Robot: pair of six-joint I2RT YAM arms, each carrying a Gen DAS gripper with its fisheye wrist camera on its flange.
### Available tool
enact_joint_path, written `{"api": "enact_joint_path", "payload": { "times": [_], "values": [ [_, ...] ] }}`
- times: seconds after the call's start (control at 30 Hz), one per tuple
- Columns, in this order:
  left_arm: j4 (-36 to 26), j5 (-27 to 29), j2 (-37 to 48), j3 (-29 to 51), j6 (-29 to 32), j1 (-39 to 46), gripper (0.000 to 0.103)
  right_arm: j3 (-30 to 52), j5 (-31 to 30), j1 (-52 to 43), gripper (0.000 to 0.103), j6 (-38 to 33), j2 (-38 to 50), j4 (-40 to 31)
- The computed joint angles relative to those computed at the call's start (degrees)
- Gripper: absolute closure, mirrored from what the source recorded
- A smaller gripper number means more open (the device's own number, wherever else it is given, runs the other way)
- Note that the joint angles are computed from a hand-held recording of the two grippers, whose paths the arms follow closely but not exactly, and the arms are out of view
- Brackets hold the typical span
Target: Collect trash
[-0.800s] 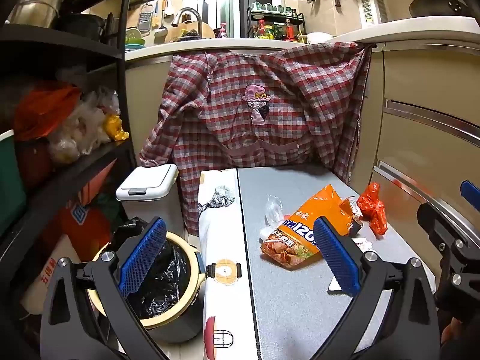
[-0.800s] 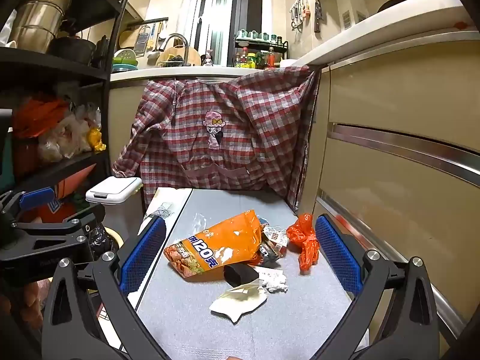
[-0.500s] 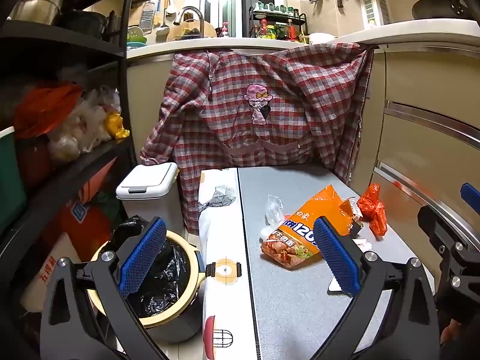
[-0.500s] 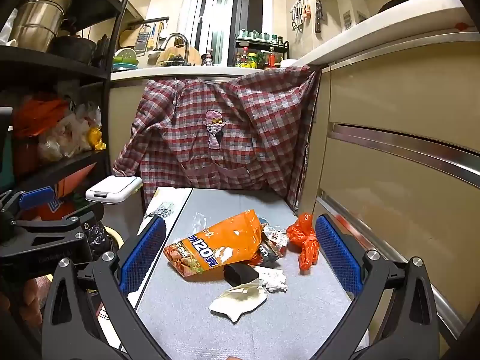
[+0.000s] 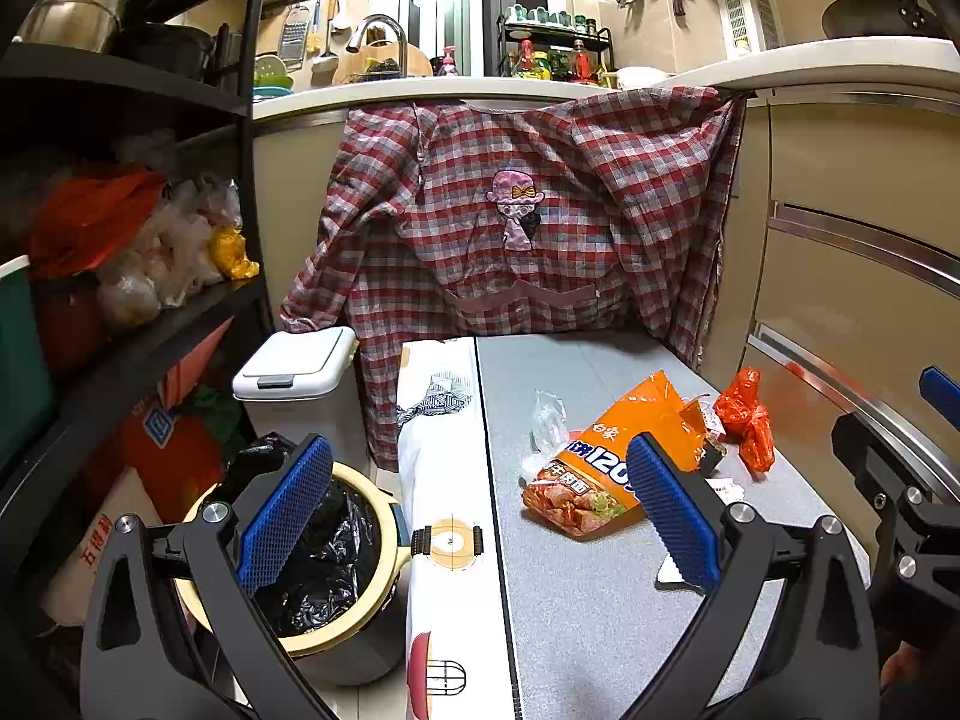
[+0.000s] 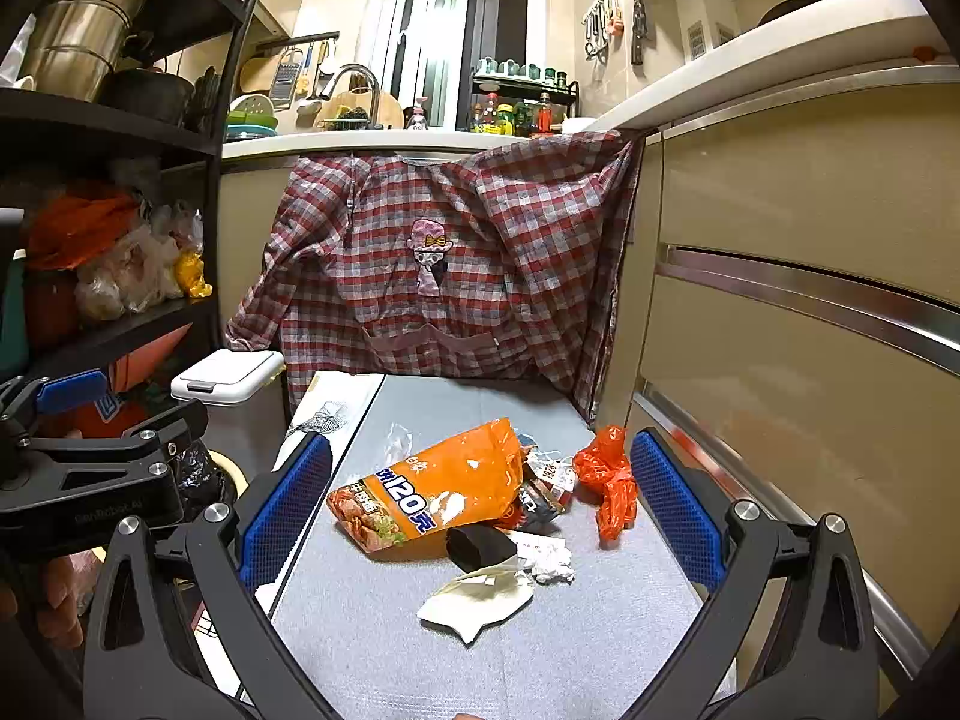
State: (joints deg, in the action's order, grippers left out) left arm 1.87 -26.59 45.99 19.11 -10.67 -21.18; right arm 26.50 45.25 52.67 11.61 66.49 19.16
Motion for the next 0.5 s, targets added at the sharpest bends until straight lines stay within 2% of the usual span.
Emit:
{"api": "enact_joint_path", "payload": {
  "times": [0.17, 0.2, 0.5],
  "values": [
    [0.05, -0.07, 0.07, -0.01, 0.00, -0.06, 0.008, 0.56, -0.36, -0.14, 0.005, 0.77, 0.45, -1.84],
    [0.10, -0.08, 0.07, -0.04, 0.00, -0.06, 0.008, -0.20, -0.26, -0.27, 0.005, -0.08, 0.56, 0.79],
    [-0.70, -1.68, -0.01, 0.62, 0.10, -1.46, 0.008, -0.05, -0.22, -0.20, 0.005, -0.04, 0.57, 0.36]
  ]
}}
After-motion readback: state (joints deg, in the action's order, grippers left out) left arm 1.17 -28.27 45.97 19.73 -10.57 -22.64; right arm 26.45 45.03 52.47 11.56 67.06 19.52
